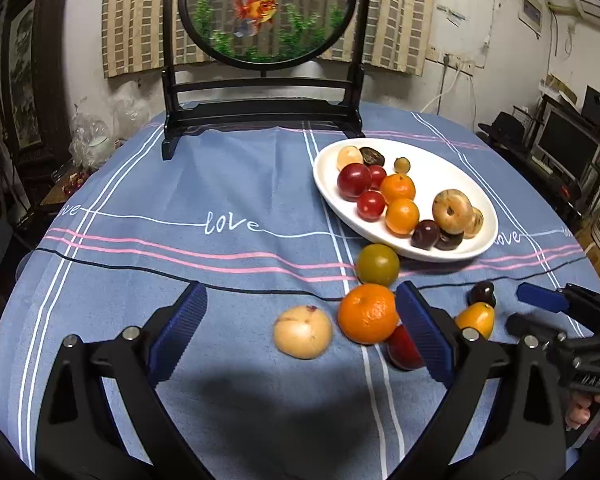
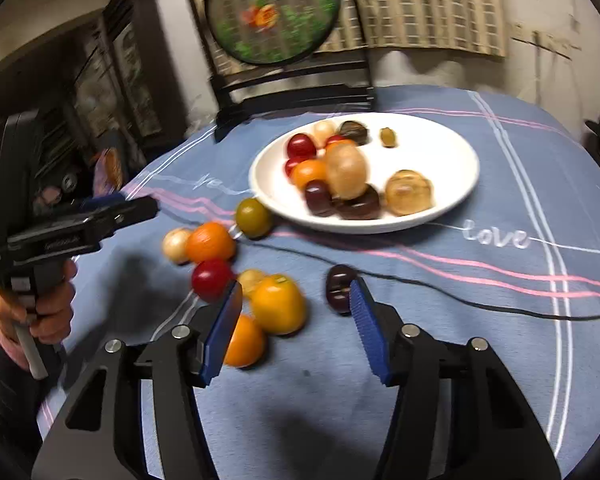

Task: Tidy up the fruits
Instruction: 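Withdraw both tools from the plate back toward the fruit pile, then grasp an orange round fruit with the right tool while the left tool grasps another orange fruit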

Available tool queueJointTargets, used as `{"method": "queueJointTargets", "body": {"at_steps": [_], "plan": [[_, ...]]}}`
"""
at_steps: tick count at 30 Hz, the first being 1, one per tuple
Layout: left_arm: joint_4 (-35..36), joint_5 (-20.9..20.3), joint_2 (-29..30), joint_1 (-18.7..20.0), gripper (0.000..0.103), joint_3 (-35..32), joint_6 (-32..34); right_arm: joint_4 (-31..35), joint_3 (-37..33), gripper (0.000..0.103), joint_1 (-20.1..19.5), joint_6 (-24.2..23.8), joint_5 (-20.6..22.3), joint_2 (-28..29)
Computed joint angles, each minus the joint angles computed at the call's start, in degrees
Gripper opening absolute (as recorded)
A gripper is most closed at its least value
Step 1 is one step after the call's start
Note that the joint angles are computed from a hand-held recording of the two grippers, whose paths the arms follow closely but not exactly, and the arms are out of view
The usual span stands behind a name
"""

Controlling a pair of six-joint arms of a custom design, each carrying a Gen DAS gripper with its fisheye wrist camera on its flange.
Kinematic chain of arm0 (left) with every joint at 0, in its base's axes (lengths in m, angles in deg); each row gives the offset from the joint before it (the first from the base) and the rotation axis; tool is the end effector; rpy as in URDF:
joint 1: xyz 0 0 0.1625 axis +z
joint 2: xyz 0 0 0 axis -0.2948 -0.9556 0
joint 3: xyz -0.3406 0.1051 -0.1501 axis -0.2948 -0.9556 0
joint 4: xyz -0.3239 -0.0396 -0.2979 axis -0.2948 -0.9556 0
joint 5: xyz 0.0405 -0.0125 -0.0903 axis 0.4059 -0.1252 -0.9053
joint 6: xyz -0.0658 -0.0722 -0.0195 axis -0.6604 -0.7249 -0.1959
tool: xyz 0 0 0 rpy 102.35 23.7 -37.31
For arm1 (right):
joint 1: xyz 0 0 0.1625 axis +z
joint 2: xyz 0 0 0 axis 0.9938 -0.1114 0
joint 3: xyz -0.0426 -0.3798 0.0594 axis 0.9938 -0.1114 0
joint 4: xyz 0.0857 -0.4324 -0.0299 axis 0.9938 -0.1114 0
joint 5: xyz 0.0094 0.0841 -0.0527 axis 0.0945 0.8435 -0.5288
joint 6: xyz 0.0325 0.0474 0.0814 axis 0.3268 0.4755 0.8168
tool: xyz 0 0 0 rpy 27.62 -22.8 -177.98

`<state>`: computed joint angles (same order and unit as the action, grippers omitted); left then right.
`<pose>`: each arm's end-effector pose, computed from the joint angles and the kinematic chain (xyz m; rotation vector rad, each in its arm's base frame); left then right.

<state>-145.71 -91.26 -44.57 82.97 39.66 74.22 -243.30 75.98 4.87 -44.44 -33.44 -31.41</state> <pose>-0.1719 -0.8158 0.0195 0.9425 2.3877 -0.8020 0.0840 -0.7127 0.1131 0.3393 -2.4342 1.0371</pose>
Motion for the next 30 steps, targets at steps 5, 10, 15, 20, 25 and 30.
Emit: {"method": "queueJointTargets", "body": {"at_steps": [5,10,15,20,25,30], "plan": [[-0.9,-0.11,-0.41,-0.51,0.097,1.5,1.94,1.94,-0.75,0.047,-0.22,1.1,1.05,0.73],[-2.35,0.13,-0.66,-0.75,0.097,2.42,3.64,3.73,-1.95,0.042,-0.35,2.27,1.09,1.28],[-2.87,-0.38,-1.13,-0.62,0.097,2.75,3.05,5.72,-3.45,0.042,-0.23,3.39,-0.43,2.18],[-1.7,-0.46,-1.13,-0.48,0.097,2.27,1.81,8.59,-3.8,0.042,-1.21,6.92,1.55,1.62],[4.37,-2.91,-1.95,-0.42,0.096,2.47,1.61,6.73,-1.14,0.037,-2.04,9.88,4.75,-0.77],[7.72,-7.85,-4.07,-1.11,0.072,6.71,8.26,1.67,2.0,0.037,-2.08,9.49,6.3,-3.15]]}}
